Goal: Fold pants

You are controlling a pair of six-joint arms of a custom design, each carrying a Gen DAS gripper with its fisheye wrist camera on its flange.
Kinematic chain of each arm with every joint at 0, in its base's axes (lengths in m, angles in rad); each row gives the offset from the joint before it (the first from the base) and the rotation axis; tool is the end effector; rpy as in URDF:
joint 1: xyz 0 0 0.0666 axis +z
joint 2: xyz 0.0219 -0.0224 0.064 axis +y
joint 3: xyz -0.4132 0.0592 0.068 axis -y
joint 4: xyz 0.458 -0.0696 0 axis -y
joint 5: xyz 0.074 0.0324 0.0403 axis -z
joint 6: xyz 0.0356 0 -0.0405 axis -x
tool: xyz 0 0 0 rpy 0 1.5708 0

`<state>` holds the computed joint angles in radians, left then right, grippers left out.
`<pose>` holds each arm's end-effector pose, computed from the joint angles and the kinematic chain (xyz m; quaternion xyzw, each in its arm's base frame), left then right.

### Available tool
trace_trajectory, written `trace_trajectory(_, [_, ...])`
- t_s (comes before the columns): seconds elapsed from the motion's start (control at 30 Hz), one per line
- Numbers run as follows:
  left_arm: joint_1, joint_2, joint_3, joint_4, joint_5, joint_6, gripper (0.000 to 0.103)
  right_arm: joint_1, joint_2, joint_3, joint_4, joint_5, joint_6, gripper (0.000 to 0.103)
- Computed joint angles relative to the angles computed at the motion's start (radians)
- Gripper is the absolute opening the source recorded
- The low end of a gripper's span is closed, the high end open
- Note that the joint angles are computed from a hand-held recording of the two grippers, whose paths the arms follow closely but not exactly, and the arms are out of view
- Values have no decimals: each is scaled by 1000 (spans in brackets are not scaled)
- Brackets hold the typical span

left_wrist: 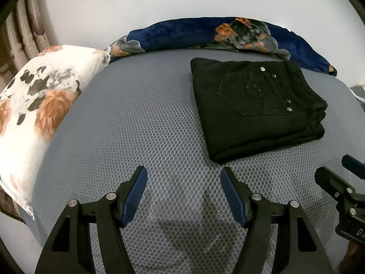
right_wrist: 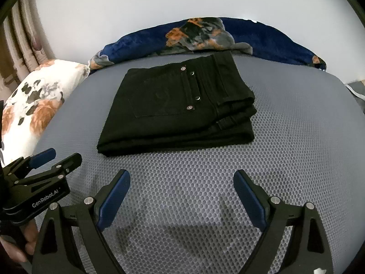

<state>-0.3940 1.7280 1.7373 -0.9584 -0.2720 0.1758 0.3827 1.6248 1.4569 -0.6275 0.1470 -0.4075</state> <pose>0.6265 -0.2505 0.4442 0.0615 0.9422 0.0387 0.3271 0.5958 0.2338 0.3849 0.0392 0.9229 0.0824 0.3742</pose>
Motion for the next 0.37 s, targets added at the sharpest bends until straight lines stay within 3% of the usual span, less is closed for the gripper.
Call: trace_trajectory(0.37, [0,4,-2,3,10,-7,67,4,-1,-3,-2,4,3,90])
